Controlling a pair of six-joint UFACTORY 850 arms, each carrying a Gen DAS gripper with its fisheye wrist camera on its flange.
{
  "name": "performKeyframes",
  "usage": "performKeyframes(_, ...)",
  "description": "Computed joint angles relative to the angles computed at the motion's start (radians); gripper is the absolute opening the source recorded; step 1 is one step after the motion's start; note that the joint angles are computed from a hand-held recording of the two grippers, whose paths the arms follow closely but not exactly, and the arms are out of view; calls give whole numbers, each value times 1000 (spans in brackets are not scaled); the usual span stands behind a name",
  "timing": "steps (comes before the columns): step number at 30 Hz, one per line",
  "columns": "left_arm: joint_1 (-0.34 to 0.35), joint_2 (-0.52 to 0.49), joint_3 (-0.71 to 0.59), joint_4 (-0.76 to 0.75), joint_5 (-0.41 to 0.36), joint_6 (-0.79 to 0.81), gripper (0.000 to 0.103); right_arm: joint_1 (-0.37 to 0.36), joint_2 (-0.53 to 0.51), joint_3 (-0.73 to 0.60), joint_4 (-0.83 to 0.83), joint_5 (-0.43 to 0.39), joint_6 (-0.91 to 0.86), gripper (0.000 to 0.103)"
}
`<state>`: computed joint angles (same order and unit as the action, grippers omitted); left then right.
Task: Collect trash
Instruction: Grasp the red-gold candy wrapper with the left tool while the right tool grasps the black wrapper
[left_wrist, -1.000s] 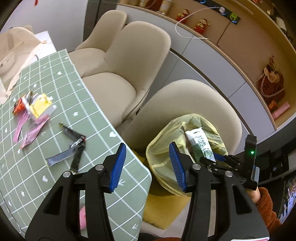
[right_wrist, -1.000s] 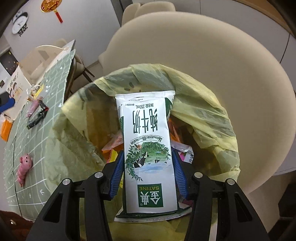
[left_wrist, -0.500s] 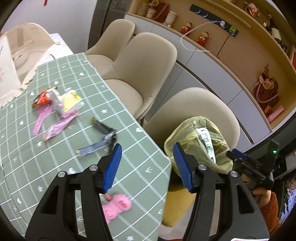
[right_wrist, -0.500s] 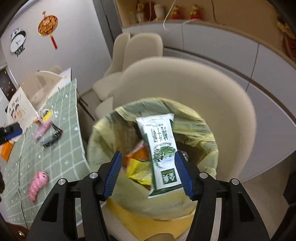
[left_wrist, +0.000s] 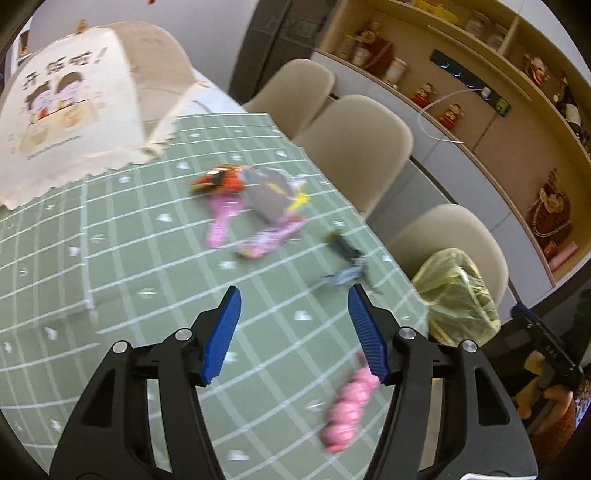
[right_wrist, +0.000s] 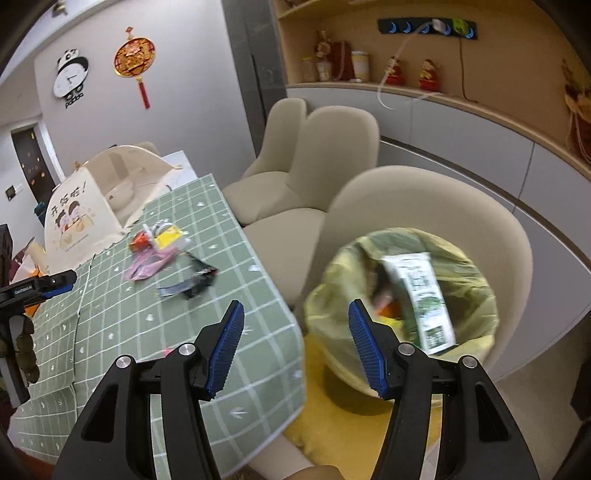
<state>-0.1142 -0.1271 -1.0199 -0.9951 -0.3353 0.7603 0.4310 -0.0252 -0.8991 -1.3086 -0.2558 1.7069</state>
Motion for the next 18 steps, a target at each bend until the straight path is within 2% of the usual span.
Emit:
performKeyframes(5, 78, -12, 11, -118, -13, 196, 58, 74, -51, -56, -44, -32, 81, 56)
performKeyframes(8, 107, -50, -8, -249, -30, 346, 58, 97, -92, -103, 7, -42, 4, 56)
performKeyframes(11, 115, -101, -48, -373, -46, 496, 59, 105, -146, -159, 93, -88, -101, 56)
performKeyframes(14, 117, -174, -124, -376, -70, 535, 59, 74, -186, -193, 182, -21, -183, 56)
performKeyframes(18, 99, -306, -283, -230, -42, 490, 59, 53, -248, -243, 230, 7, -256, 56)
